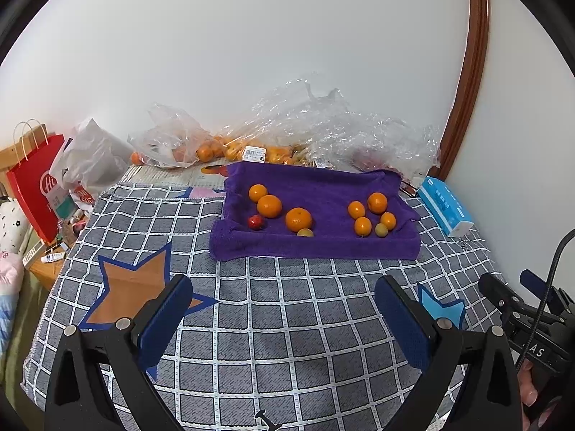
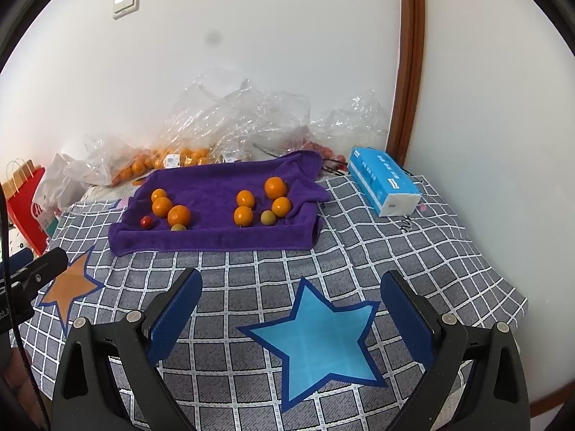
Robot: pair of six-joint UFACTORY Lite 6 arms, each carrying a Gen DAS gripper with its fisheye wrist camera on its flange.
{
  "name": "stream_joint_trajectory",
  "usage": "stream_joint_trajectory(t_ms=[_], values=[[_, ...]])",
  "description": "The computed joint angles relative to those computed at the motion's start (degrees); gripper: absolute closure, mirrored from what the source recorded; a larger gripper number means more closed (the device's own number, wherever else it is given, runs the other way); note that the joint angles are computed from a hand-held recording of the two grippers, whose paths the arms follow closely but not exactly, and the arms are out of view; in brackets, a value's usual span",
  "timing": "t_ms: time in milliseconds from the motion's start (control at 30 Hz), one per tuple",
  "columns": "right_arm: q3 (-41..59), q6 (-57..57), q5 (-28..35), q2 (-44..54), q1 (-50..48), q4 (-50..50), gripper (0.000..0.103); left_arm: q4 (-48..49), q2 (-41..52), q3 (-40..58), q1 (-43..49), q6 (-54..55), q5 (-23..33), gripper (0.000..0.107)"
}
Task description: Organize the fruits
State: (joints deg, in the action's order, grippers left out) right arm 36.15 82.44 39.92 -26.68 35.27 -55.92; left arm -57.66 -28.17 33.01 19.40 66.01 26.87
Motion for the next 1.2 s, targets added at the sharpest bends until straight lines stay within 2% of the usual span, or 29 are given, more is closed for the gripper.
stream_joint_trajectory(t_ms=[1200], values=[[0.03, -0.13, -1.56, 0.29, -0.63, -0.04, 0.004, 1.77, -0.54, 0.51, 0.32, -1.74, 0.35, 0.005]])
